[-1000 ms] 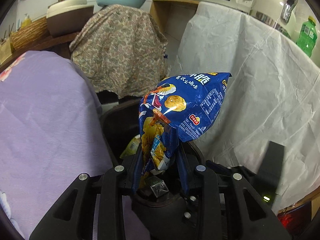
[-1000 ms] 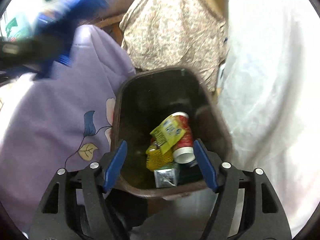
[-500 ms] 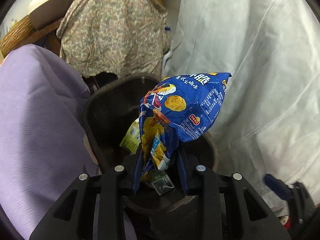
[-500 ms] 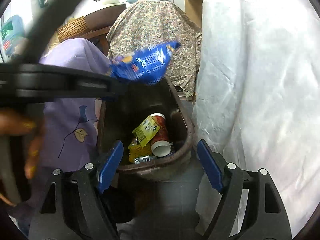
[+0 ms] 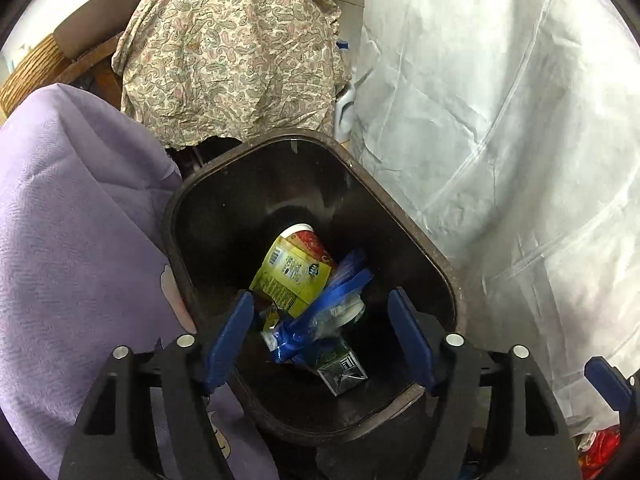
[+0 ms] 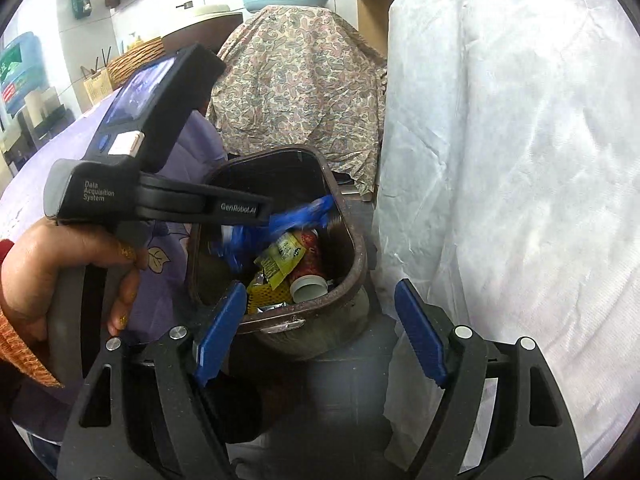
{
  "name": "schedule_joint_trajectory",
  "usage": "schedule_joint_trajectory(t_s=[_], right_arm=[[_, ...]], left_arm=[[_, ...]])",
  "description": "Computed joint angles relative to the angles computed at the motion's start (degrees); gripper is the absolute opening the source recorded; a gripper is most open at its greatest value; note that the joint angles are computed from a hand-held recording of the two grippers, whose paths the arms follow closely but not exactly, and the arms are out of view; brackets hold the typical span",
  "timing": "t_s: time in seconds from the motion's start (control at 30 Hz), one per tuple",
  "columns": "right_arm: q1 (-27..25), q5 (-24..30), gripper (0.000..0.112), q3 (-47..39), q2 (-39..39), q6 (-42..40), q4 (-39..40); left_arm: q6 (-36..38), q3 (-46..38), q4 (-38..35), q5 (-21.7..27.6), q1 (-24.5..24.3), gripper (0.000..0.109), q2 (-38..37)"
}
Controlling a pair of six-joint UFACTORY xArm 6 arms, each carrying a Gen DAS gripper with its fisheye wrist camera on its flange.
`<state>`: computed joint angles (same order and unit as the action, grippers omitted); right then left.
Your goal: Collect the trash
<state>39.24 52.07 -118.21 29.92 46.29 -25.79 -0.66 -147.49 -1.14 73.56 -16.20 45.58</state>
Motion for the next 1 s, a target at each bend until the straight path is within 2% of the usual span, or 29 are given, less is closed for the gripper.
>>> schedule_joint_trajectory(t_s=[0.17, 0.27, 0.53, 0.57, 0.63, 0.7, 0.77, 0.9, 1.0], right_arm=[[0.3, 0.4, 0.077, 0.1, -0.3, 0.5, -0.6], [0.5, 0.8, 0.077, 0.3, -0.6, 0.9, -1.4], [1.7, 3.3, 0.079, -0.5, -1.5, 2.7, -5.8], [2.0, 3.9, 0.082, -0.9, -1.5, 3.1, -6.8], [2.8, 5.2, 0.089, -1.0, -1.9, 4.6, -10.4], [3.7, 6.3, 0.089, -1.0, -2.4, 5.6, -13.5], [4.1, 6.8, 0.089, -1.3, -2.7, 5.9, -15.0], [5.7, 3.8, 0.089, 0.4, -5.1, 8.9, -19.6], [7.4, 0.4, 0.097, 0.6, -6.1, 11.4, -24.4]], left_arm=[[0.5, -2.1, -0.9, 0.8, -0.1, 0.074, 1.1], [0.6, 1.8, -2.0, -1.6, 0.1, 0.074, -1.9], [2.8, 22.7, -7.2, -18.1, 0.9, 0.078, -19.1], [3.6, 25.2, -7.8, -20.2, 0.9, 0.079, -21.3], [6.7, 34.6, -9.2, -27.8, 1.0, 0.088, -29.0], [9.2, 42.5, -10.3, -34.5, 1.3, 0.095, -35.6], [12.4, 50.4, -12.7, -40.3, 1.9, 0.097, -42.0], [16.4, 63.7, -14.7, -47.3, 4.4, 0.097, -54.2], [13.5, 71.7, -10.1, -51.3, 7.4, 0.097, -61.6]])
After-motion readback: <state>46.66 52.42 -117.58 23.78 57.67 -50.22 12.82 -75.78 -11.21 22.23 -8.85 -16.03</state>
